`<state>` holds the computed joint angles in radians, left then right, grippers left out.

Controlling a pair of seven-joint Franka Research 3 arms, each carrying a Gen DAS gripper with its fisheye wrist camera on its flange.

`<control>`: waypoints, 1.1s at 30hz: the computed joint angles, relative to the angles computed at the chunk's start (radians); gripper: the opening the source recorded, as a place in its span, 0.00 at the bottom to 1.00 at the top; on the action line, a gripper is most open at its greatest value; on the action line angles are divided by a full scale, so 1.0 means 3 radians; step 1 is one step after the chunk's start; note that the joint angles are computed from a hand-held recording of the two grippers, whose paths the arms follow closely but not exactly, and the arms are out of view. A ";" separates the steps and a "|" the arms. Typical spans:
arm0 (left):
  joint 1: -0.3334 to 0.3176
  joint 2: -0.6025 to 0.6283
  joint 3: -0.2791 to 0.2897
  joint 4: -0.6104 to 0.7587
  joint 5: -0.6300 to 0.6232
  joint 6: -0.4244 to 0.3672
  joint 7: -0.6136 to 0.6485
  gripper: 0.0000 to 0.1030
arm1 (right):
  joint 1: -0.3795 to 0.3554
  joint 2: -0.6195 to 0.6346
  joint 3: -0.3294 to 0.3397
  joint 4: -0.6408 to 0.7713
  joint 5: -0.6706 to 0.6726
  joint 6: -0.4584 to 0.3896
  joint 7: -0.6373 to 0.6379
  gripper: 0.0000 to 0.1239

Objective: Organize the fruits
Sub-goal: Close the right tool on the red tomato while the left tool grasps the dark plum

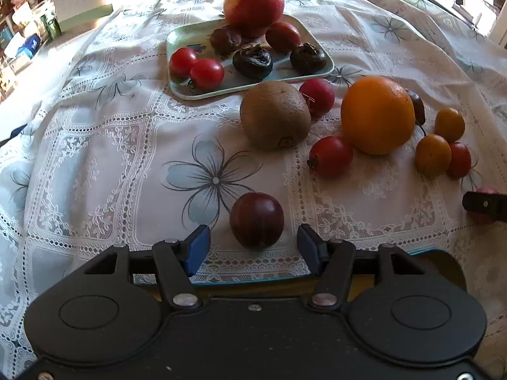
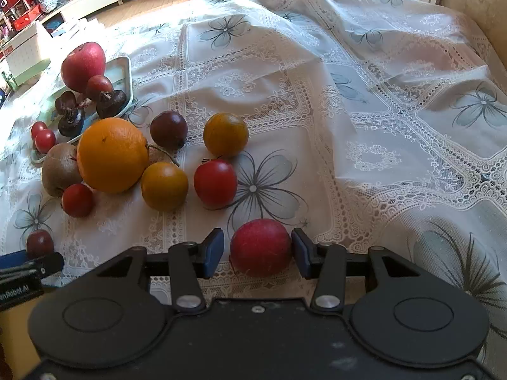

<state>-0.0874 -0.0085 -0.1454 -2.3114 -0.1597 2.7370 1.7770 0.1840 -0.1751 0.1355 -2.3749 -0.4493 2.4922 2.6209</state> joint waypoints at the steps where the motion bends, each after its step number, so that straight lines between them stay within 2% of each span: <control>1: 0.0000 0.0002 -0.0002 0.0006 0.0030 -0.0008 -0.0021 0.62 | 0.0001 -0.0001 -0.0002 0.0001 0.0006 -0.0001 -0.0003 0.39; 8: -0.0004 0.0010 -0.0011 0.0028 0.0176 -0.0032 -0.0091 0.62 | -0.0011 -0.0017 -0.0010 -0.0021 0.0039 0.0045 0.0006 0.39; 33: 0.0002 0.0033 -0.0007 0.0071 0.0225 -0.0104 -0.0121 0.62 | -0.0008 0.0010 0.0004 0.0010 -0.0006 0.0018 0.0049 0.40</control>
